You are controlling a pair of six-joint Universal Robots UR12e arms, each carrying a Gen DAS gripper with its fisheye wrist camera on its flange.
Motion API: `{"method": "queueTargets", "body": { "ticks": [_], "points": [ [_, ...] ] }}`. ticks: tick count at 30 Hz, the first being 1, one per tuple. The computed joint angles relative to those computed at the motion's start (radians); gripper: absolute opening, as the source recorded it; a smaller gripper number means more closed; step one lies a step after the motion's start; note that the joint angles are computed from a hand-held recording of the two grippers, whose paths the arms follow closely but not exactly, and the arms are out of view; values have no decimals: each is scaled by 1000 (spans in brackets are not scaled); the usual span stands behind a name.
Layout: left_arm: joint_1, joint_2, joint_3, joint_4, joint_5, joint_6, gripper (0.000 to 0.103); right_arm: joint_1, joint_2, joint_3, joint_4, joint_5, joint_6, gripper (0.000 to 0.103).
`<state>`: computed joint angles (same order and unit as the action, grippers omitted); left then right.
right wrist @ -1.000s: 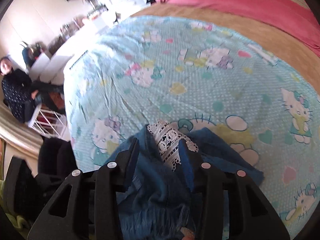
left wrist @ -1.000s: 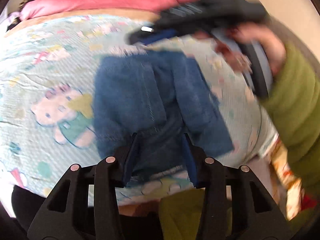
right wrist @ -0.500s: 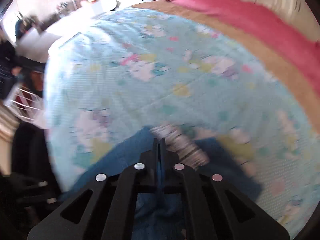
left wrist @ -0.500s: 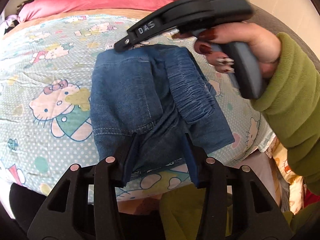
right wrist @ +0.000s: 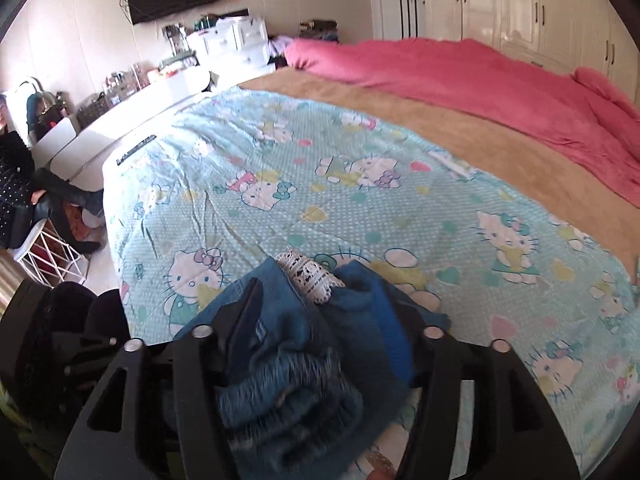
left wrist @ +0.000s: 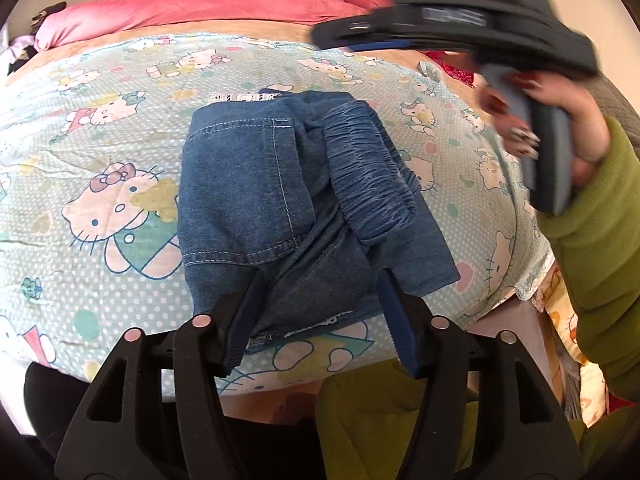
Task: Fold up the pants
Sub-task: 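Release the folded waistband with the right tool and pull it away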
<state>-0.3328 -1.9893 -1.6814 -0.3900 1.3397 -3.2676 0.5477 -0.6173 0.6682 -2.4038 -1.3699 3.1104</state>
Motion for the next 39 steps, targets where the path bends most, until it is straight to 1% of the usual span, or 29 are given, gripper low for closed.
{"method": "queueTargets", "body": {
  "ticks": [2,6,7,8,9,10,12,14,15,18,20,21,22,23,24,25,27,28,30,31,32,33,34,35,37,39],
  "points": [
    [-2,5,-3,2,-2,1,58,-5,-60,114,-93,11,6,61],
    [3,22,-18,10,-20,1,61,-5,-148,285,-237,1,8,61],
    [8,31,-26,26,-28,-3,61,-4,-165,318,-265,-1,1,64],
    [13,38,-33,43,-34,-12,62,-3,-180,347,-286,-3,-6,70],
    [20,46,-41,62,-34,-25,64,-2,-195,379,-310,-1,-16,79],
    [26,55,-49,85,-20,-45,65,0,-208,406,-327,3,-36,79],
    [37,65,-55,105,6,-75,66,9,-231,458,-345,13,-85,79],
    [53,67,-52,108,22,-110,66,18,-244,490,-353,32,-121,79],
    [60,64,-44,101,29,-127,66,22,-247,499,-353,52,-141,79],
    [67,46,-13,70,50,-144,64,40,-244,506,-343,93,-216,79],
    [69,26,23,35,44,-132,63,57,-231,491,-334,90,-281,78],
    [67,12,44,18,41,-125,62,63,-224,480,-318,94,-314,76],
    [68,3,59,5,40,-119,62,71,-212,459,-293,91,-357,67],
    [68,-4,71,-11,40,-113,61,79,-201,442,-279,78,-389,61],
    [66,-16,88,-30,41,-108,60,85,-191,426,-263,71,-420,54],
    [65,-28,105,-48,38,-104,60,90,-177,404,-245,71,-453,50],
    [64,-49,132,-81,29,-94,60,97,-147,362,-223,55,-494,45],
    [62,-57,141,-91,30,-91,60,100,-136,347,-213,39,-506,45],
    [58,-74,161,-122,40,-85,60,110,-104,304,-196,-21,-531,44],
    [57,-83,171,-137,40,-81,60,110,-89,282,-171,-25,-539,27],
    [56,-90,176,-149,43,-79,60,104,-85,270,-131,3,-537,15],
    [54,-97,181,-161,50,-78,60,93,-81,253,-59,66,-519,7],
    [54,-100,182,-166,50,-79,60,86,-87,256,-25,108,-515,6],
    [54,-103,181,-163,45,-81,60,84,-95,269,-26,115,-528,6],
    [55,-103,169,-133,34,-84,60,82,-106,292,-30,100,-535,6],
    [52,-103,161,-106,42,-86,60,78,-105,303,-36,106,-494,6]
  ]
}}
